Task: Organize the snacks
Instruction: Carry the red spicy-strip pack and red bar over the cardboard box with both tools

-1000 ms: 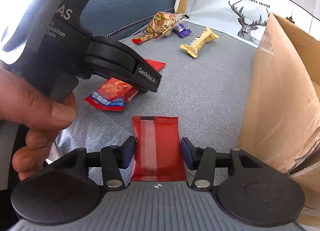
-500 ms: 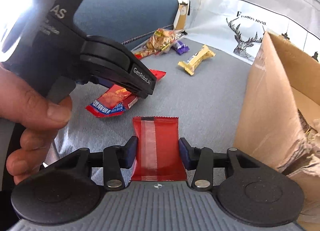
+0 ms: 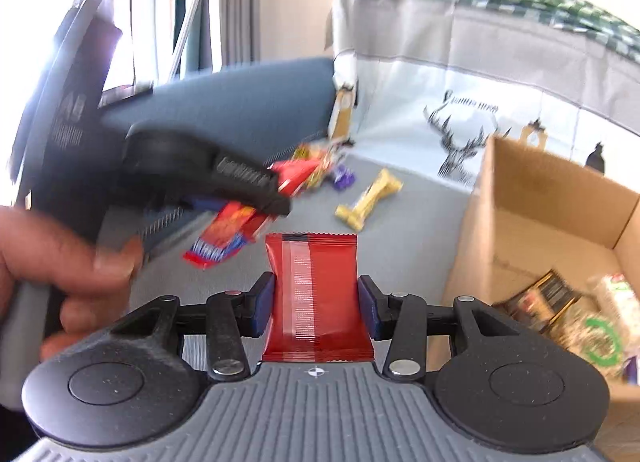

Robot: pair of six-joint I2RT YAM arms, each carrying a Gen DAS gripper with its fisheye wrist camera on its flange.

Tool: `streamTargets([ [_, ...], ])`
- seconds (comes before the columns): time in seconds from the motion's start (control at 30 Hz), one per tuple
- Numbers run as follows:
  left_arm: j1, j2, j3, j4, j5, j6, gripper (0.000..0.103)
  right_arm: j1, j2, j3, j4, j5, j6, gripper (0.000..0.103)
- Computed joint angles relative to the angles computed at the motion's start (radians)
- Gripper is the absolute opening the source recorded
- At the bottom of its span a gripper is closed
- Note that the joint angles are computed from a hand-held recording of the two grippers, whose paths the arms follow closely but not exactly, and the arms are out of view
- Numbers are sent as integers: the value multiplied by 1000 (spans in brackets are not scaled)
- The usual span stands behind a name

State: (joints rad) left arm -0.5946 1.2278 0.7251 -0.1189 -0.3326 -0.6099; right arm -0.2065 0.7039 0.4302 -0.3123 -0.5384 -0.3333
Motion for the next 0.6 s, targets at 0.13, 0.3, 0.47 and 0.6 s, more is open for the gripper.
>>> streamTargets([
  [0.13, 13, -23, 3, -8, 36, -15, 49, -143, 26, 97, -33, -134, -38, 46],
  [0.3, 2, -32, 9, 6, 69, -17, 49, -325, 167, 234, 8, -269, -96, 46],
  [0.47, -37, -1, 26, 22, 72, -8, 49, -447, 343, 331, 91, -294, -122, 46],
  [0.6, -69, 36, 40, 40, 59, 21, 49, -507, 452, 329, 202, -283, -126, 46],
])
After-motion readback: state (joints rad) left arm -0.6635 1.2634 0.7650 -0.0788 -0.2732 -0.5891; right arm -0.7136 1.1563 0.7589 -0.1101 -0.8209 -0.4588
